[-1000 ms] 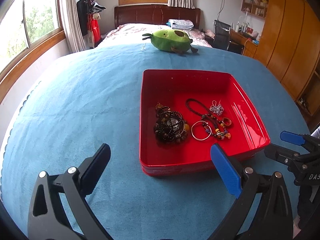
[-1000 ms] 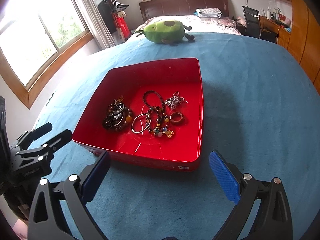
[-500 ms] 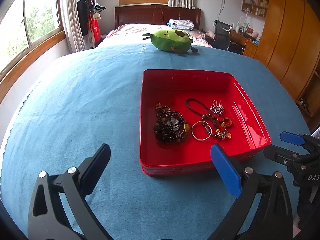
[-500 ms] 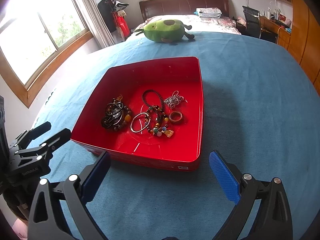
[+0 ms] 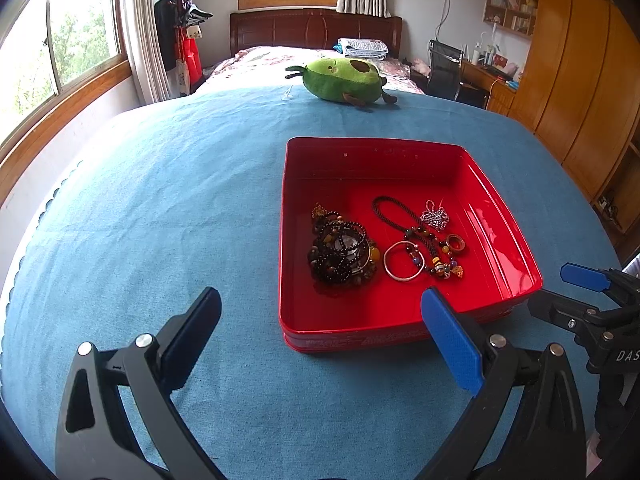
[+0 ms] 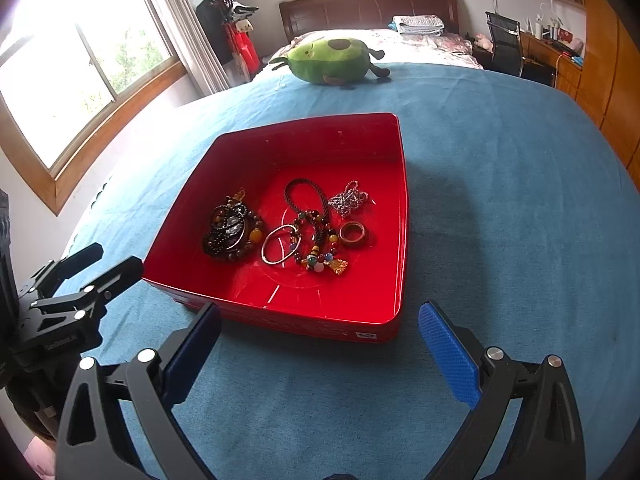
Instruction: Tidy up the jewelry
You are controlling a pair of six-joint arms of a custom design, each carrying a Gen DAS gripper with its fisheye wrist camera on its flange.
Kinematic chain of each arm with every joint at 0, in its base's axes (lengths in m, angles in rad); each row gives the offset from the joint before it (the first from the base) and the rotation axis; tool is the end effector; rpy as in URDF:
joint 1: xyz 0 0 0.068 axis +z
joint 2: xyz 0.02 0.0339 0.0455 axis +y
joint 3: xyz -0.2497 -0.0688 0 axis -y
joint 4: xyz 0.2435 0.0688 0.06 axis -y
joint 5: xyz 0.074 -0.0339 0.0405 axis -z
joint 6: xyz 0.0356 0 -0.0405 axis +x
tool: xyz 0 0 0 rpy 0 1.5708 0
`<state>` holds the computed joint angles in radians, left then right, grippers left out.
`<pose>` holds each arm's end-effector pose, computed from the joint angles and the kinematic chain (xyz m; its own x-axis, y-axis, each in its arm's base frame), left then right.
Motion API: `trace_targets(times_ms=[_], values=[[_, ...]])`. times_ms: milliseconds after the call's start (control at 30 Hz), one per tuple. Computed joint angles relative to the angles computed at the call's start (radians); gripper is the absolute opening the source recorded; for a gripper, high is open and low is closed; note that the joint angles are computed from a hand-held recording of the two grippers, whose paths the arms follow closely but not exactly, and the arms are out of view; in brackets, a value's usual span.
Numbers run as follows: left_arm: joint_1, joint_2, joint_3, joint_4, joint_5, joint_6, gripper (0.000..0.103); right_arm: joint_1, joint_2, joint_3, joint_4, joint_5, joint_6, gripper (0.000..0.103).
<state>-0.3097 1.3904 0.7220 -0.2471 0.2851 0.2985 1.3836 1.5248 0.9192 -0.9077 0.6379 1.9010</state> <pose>0.2535 -0.0916 0.1696 -0.5877 0.4844 -0.6480 0.6576 0.7526 -0.0339 0.0671 0.2405 0.1712 -0.6804 0.4913 -0.5438 0.4296 0.8685 0.2471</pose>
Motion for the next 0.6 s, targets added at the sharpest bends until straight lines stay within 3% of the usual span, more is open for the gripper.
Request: trace_targets(times_ms=[600], values=[[0.001,0.005,-0.004,0.012,-0.005,-0.002,0.099,-0.002,0.002,0.001,0.001,-0.001,-0.002,0.099]])
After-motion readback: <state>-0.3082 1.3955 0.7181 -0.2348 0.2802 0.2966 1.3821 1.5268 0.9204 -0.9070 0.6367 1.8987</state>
